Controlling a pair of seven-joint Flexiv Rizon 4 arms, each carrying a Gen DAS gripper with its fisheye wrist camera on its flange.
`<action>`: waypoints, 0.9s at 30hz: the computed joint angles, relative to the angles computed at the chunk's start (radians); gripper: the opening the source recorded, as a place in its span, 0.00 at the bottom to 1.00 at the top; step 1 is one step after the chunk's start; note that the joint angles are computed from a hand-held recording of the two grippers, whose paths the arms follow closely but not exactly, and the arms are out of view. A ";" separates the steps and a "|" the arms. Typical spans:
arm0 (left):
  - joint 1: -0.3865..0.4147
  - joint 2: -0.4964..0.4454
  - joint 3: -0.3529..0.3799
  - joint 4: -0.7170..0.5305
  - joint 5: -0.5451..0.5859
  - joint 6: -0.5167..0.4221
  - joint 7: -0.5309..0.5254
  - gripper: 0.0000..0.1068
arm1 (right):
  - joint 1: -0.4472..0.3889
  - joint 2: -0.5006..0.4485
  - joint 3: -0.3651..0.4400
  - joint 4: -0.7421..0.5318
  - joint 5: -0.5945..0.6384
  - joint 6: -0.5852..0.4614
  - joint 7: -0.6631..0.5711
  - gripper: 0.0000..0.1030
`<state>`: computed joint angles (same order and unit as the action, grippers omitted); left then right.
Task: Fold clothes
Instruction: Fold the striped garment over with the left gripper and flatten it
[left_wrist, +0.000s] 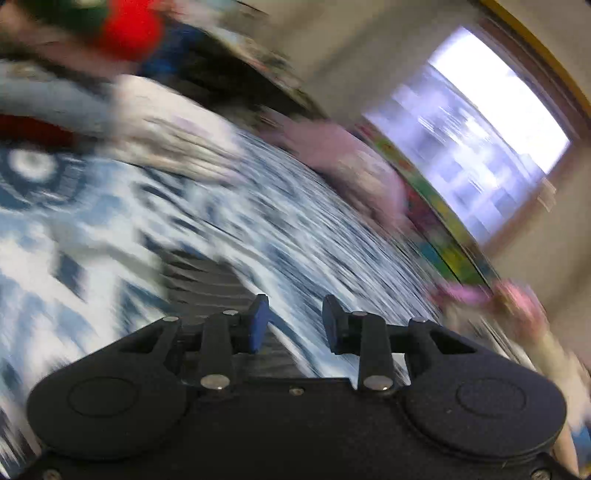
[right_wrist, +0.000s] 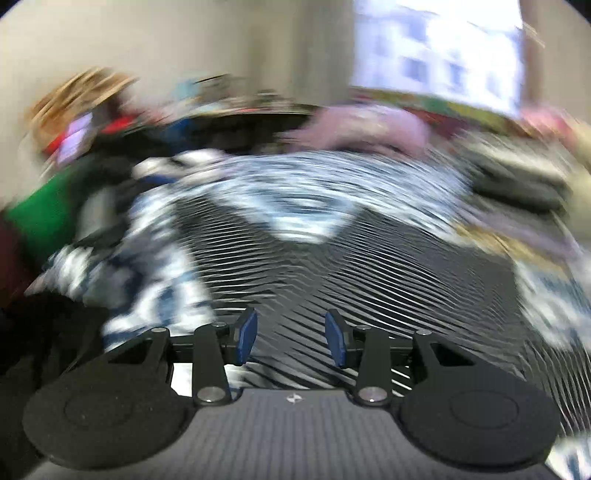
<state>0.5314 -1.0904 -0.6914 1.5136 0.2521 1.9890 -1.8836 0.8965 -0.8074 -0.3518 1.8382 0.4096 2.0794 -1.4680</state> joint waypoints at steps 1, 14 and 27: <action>0.026 -0.008 -0.051 0.025 0.061 -0.019 0.021 0.27 | -0.025 0.014 0.008 0.010 0.031 0.001 0.032 0.39; -0.025 0.105 -0.092 0.279 0.185 -0.249 0.377 0.27 | -0.207 0.066 0.134 0.109 -0.099 0.022 0.061 0.29; -0.150 0.154 0.034 0.300 0.075 -0.202 0.545 0.36 | -0.135 0.065 0.079 0.180 -0.120 -0.035 0.179 0.29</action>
